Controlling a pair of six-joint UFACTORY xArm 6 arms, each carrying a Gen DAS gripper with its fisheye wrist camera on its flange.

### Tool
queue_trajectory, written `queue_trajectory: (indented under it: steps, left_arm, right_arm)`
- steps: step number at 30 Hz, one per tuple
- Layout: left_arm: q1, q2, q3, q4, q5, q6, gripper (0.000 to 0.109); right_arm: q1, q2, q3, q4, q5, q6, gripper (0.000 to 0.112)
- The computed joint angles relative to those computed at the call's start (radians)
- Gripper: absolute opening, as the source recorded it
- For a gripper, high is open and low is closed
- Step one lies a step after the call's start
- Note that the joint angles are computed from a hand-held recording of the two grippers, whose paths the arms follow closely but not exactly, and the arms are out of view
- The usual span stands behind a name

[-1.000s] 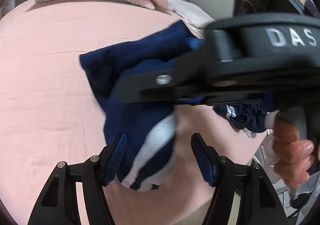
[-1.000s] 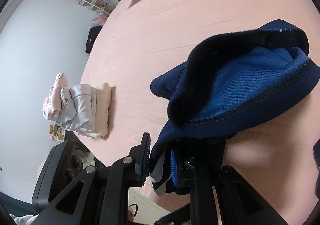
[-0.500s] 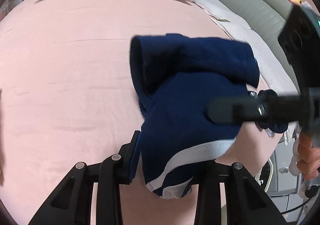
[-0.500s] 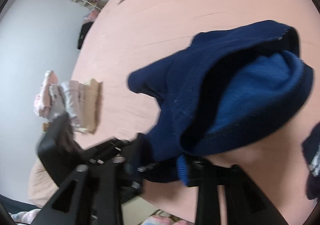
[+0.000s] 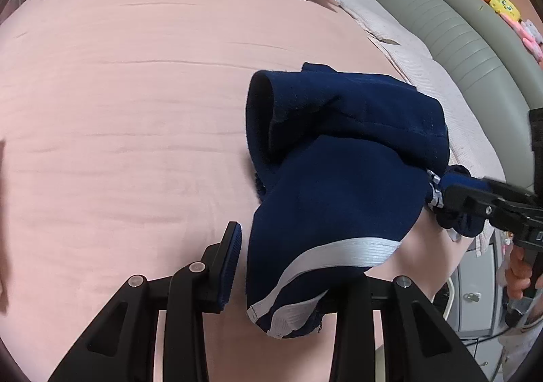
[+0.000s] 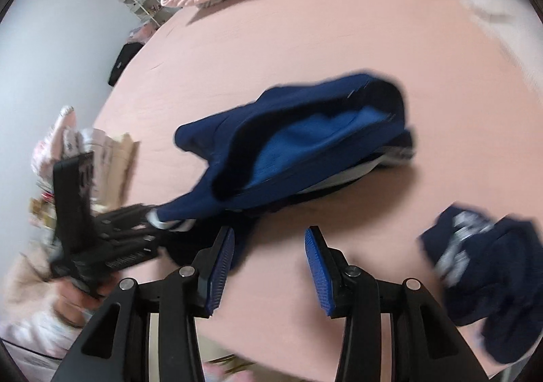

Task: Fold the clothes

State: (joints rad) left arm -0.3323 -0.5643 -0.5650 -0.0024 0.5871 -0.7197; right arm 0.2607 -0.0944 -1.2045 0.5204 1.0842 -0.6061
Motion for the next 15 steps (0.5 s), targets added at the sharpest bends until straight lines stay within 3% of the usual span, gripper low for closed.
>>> queue_trajectory:
  steps: [4,7,11,15]
  left_arm:
    - [0.021,-0.025,0.007,-0.025,0.024,0.022,0.032]
    - [0.014,0.015,-0.018,-0.037,0.013,0.013,0.032]
    - [0.036,0.008,-0.017,-0.058,0.020,0.057,0.032]
    - [0.019,0.024,-0.037,-0.013,0.025,0.028,0.032]
  right_arm:
    - [0.008,-0.026,0.040,-0.069,-0.148,0.003,0.043]
    - [-0.031,0.002,-0.009,-0.042,-0.151,-0.017,0.043]
    - [0.022,-0.014,0.044,-0.119,-0.265,-0.034,0.043]
    - [0.017,0.019,-0.010,-0.123,-0.171,0.004,0.043]
